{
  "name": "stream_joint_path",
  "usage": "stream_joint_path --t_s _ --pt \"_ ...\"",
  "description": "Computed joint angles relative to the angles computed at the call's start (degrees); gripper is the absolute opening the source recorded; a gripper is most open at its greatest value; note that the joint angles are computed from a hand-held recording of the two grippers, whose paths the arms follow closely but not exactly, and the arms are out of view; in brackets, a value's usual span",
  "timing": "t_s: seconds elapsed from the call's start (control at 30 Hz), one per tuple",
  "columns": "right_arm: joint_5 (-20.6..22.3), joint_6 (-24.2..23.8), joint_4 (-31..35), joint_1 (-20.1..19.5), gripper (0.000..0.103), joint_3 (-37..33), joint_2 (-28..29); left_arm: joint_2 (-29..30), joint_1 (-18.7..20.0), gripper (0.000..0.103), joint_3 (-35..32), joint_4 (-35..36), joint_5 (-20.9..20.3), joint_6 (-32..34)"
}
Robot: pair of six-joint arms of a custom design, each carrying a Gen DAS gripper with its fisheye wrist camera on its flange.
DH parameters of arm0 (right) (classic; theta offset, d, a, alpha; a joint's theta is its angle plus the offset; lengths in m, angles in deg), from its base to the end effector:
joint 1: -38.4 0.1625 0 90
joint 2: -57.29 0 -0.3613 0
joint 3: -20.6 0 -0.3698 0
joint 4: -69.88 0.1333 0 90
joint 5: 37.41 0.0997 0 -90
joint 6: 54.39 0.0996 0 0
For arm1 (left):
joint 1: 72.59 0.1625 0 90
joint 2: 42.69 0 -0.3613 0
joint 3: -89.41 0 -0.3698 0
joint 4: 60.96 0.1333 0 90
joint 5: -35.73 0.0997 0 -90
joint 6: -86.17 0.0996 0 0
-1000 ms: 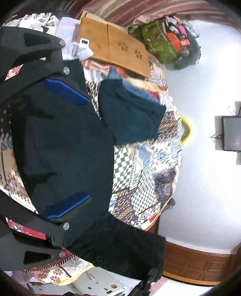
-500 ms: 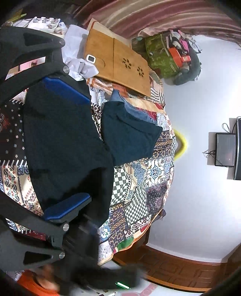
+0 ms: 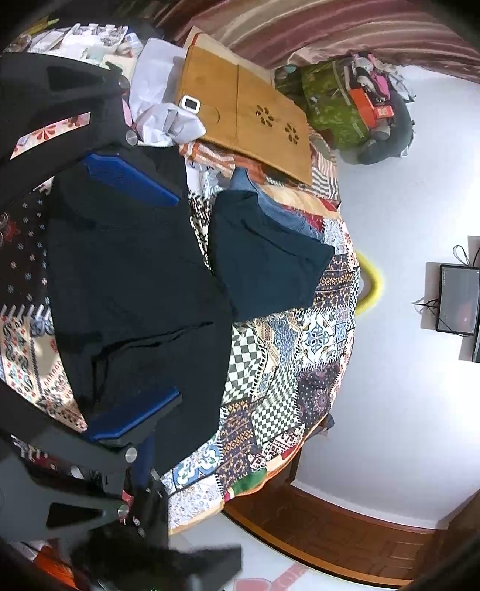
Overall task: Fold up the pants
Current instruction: 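Press both grippers down on the folded black trousers to smooth them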
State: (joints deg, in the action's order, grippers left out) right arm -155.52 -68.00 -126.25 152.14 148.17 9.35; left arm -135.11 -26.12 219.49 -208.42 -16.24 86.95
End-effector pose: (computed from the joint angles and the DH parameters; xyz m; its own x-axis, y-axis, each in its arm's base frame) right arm 0.2550 -0.3653 0.0328 -0.7822 -0.3509 0.5148 -0.5601 0.7579 -0.3344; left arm -0.1329 -0.4225 0.2575 -0.7059 0.4005 -0.5842 0.6577 0.6768 -0.3308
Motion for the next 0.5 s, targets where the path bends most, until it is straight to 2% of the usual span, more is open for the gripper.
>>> stream_joint_path --t_s 0.13,0.23,0.37,0.5 --pt "-2.33 -1.43 -4.72 0.53 0.039 2.22 -4.54 3.53 0.06 0.098 -1.95 -1.02 -0.71 0.54" --pt "-3.15 -2.84 -7.47 -0.2 0.04 2.85 -7.17 7.15 0.14 0.098 -3.8 -2.04 -1.51 1.66" --pt "-3.23 -4.36 -8.34 -2.41 0.041 2.38 -9.04 12.73 0.55 0.098 -6.75 -2.46 -3.1 2.82" --pt "-2.65 -5.65 -6.81 -5.86 0.041 0.8 -8.31 20.0 1.5 0.098 -10.73 -1.37 -3.47 3.54"
